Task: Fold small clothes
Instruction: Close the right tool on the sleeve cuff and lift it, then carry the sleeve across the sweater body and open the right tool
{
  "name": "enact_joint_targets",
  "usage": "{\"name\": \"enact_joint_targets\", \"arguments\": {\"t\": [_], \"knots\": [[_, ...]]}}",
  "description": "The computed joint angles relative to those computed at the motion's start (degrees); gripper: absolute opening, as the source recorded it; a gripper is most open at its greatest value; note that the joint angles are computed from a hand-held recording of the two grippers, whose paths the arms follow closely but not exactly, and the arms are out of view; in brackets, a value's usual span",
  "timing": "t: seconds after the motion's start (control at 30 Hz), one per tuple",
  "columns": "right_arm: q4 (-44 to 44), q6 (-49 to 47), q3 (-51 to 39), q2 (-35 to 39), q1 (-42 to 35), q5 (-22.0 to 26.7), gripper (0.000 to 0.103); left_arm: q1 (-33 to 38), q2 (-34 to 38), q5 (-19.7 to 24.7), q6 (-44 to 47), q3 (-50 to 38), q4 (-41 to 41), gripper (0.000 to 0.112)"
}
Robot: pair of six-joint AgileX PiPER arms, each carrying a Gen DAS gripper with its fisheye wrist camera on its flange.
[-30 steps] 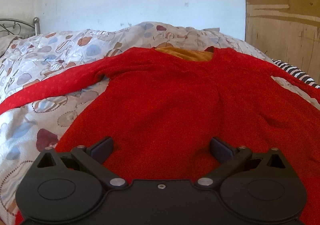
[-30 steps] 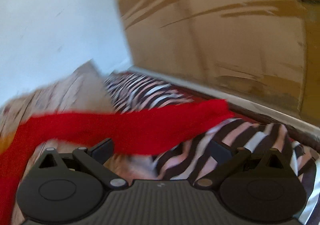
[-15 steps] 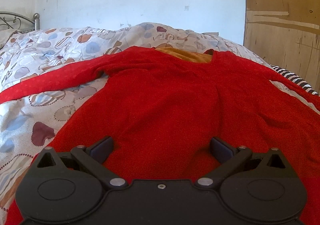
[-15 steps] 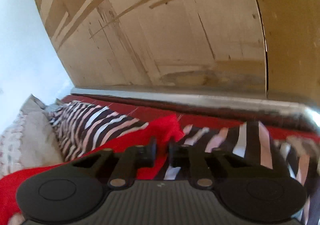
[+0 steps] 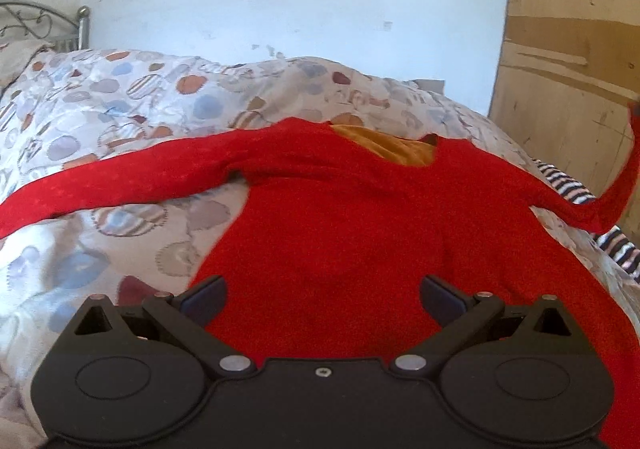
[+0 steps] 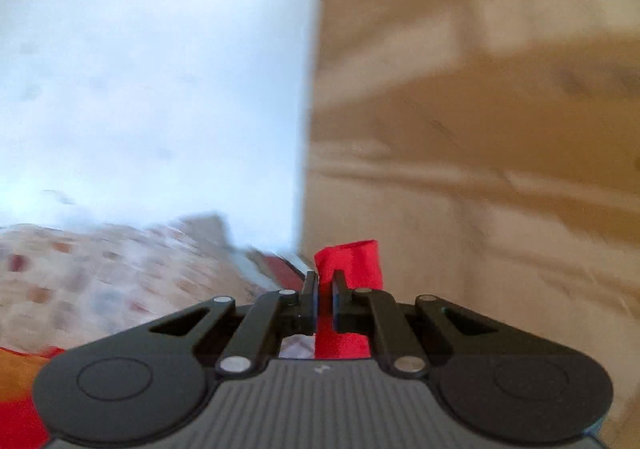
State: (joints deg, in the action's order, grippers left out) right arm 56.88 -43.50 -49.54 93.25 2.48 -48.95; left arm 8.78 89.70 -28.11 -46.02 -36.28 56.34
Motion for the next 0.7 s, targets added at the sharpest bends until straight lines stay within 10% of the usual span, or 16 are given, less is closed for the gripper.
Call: {"name": "enact_joint_targets", "arguments": {"t": [0.3, 0.6, 0.67, 0.7], "knots": [[-5.6, -8.1, -18.5, 12.4, 17.7, 6.9, 0.007, 8.6, -3.3, -3.0, -12.6, -4.0, 8.6, 0.102], [-4.0, -15.0, -26.9, 24.2, 26.7, 20.3, 0.008, 10.7, 1.1, -2.7, -1.7, -11.1, -6.2, 0.103], [-2.1, -17.9, -26.5, 24.6, 27.1, 24.3, 0.014, 10.5, 3.6, -2.9, -1.8, -13.6, -6.5, 0.103], [-0.4, -20.4, -26.1, 24.3, 27.4, 25.2, 0.037, 10.2, 4.7, -2.2, -2.7, -15.1, -5.3, 0.103]]}}
